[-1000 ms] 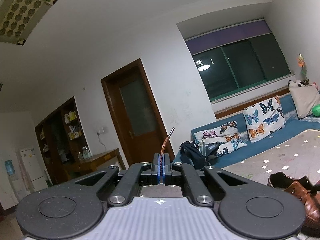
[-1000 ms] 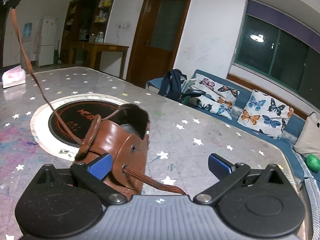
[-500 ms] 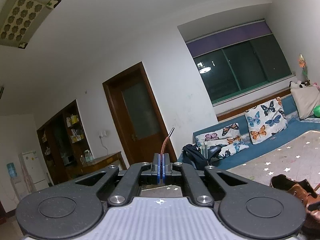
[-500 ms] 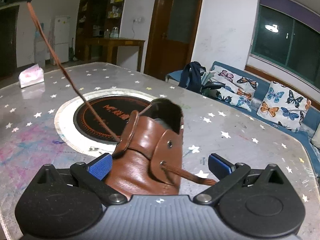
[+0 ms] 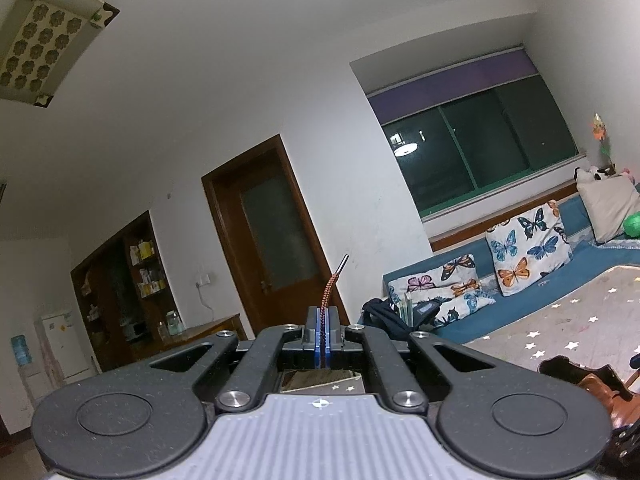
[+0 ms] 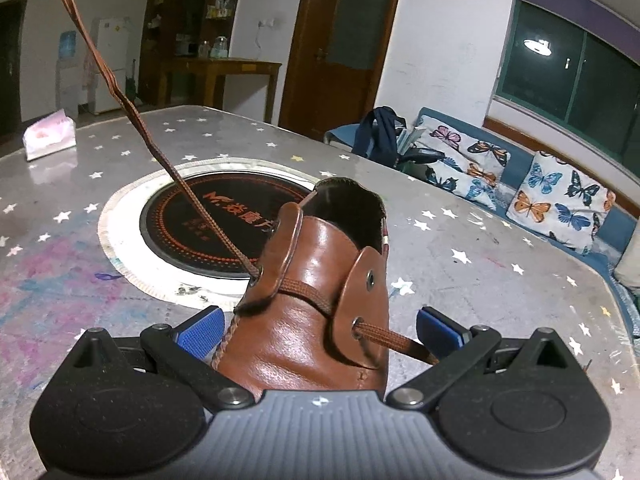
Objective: Lace up shoes with both hands
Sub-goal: 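Lift the lace end high with the left gripper, drawing it through the eyelet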
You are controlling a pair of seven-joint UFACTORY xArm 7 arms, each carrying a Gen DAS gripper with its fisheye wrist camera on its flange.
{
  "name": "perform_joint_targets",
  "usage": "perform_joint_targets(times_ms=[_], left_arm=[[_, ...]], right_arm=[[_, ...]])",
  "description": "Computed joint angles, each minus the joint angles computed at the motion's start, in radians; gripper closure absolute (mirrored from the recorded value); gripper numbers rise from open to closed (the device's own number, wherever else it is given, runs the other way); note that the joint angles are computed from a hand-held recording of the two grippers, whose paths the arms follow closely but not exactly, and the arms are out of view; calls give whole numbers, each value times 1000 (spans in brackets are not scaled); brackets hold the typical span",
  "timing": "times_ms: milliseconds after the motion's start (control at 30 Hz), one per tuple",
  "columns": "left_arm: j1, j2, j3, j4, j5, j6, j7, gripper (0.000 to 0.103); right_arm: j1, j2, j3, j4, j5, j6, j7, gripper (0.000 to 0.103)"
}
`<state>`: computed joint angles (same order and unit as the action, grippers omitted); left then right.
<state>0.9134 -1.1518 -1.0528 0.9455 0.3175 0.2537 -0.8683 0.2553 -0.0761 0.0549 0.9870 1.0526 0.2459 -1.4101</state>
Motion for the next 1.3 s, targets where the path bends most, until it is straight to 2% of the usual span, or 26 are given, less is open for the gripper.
perform_joint_targets(times_ms=[333, 600, 833, 900, 1100, 1300], left_arm=[[13, -21, 16, -32, 1, -75, 1, 101], [9, -11, 27, -59, -2, -122, 9, 101], [9, -1, 35, -62, -2, -144, 25, 101], [9, -1, 34, -60, -5, -146, 25, 101], [1, 6, 22, -55, -16, -156, 22, 101], [-4, 93, -33, -16, -31, -199, 27, 101]], right_arm=[[16, 9, 21, -25, -166, -102, 181, 0], [27, 3, 12, -44, -282, -130, 309, 0], [38, 1, 2, -48, -321, -137, 347, 0], [44, -1, -5, -49, -306, -134, 330, 0], [55, -39, -48, -41, -140, -38, 181, 0], [36, -77, -82, -35, -7, -1, 57, 0]])
